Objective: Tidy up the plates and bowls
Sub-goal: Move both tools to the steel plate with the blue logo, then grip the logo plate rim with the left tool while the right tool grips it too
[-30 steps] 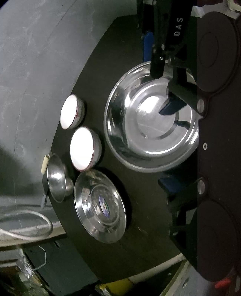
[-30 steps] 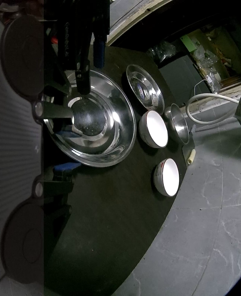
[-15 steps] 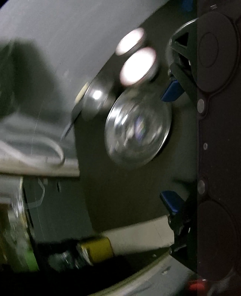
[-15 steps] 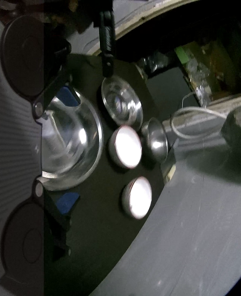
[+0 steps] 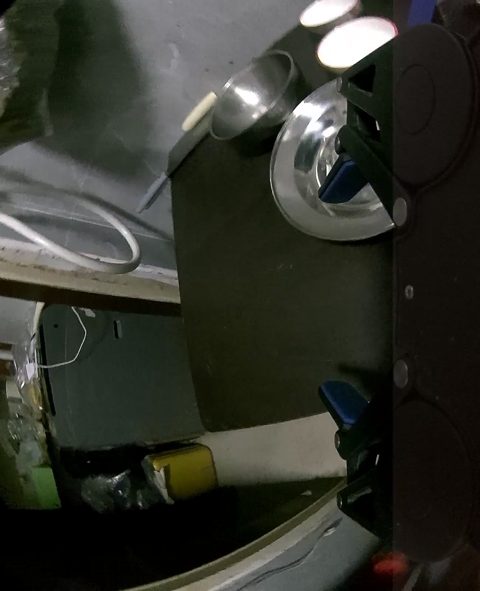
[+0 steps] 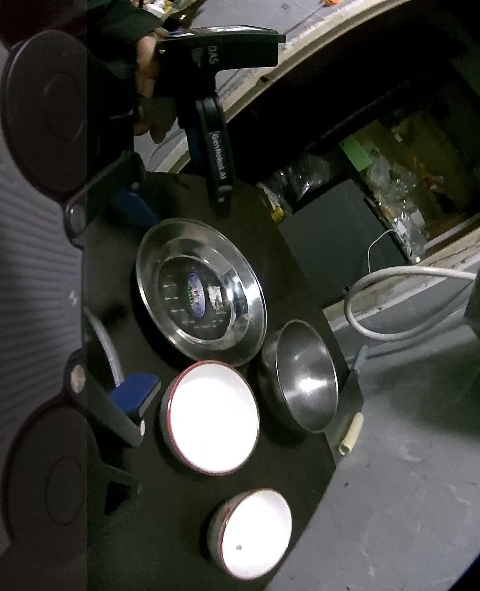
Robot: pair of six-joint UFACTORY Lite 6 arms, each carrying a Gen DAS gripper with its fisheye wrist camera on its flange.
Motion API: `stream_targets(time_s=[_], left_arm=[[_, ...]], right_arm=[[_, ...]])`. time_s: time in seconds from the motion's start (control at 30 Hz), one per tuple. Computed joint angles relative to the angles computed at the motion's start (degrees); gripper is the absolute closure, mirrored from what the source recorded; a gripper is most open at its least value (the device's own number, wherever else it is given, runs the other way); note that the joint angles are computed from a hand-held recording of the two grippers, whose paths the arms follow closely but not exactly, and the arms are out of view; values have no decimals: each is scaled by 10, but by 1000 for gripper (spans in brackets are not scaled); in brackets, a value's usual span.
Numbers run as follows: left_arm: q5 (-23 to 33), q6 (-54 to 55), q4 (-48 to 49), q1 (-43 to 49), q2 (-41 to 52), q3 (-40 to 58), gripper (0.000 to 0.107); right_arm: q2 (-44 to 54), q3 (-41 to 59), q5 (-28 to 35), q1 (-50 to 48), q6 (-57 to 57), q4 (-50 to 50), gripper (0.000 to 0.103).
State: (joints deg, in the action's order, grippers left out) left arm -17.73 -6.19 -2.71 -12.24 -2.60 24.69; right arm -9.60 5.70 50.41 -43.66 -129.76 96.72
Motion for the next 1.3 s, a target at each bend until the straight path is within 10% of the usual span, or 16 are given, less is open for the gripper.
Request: stream_targets(time_s=[0.53,0.83,1.07,1.3], left_arm=[[-16,-102,141,10,65,31,9],[-8,-131,158,-4,80,45,39],[-5,-194,230,-7,86,47,81],[-4,-190,228,-8,64,24,82]], right_arm=[[113,49,-25,85,-50,140,54],[124,54,-26,92,-73,174,74],[139,61,-23,95,-82,172,87],[175,82,-14,82,-65,151,87]])
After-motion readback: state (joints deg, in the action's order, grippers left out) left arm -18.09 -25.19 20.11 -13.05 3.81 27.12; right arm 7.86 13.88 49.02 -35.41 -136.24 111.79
